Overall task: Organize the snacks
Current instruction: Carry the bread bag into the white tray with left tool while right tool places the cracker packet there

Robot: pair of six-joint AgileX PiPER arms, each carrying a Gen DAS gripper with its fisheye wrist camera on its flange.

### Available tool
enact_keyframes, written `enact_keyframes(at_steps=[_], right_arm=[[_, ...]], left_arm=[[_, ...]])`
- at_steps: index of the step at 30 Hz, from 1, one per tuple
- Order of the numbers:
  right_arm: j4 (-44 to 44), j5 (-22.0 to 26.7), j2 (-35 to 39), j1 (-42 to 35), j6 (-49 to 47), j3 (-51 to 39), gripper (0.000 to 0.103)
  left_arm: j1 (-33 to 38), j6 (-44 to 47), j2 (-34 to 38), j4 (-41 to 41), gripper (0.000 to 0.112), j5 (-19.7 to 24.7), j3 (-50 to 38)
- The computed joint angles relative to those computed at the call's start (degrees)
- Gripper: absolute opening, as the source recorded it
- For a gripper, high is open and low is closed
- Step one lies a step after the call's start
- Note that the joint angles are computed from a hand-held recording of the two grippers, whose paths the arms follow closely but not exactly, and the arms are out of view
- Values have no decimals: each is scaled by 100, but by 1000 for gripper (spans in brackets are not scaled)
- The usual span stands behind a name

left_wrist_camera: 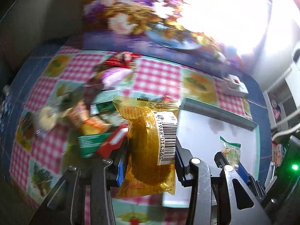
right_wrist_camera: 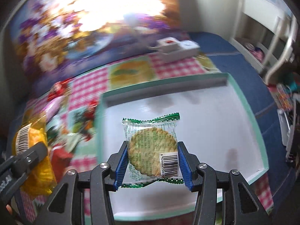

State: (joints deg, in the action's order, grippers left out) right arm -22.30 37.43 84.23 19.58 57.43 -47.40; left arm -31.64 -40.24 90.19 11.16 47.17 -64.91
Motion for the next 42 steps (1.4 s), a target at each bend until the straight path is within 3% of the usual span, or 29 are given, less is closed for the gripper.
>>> enact_keyframes(at_steps=[9, 21, 33, 42], right_arm=[[256, -260, 384, -1499, -626, -35, 53], [528, -522, 1138, -2085, -1058, -314, 53], [83, -635, 1702, -1749, -900, -898, 53], [-26, -711, 1951, -1417, -860, -1156, 53]], left_arm=[[-410, 825, 1365, -533, 45, -234, -1035], [-419, 1490, 2723, -1160, 45, -471, -1913], [32, 1368, 2804, -1229, 46, -738, -1838], [377, 1429, 2454, -1175, 48, -967, -1362]])
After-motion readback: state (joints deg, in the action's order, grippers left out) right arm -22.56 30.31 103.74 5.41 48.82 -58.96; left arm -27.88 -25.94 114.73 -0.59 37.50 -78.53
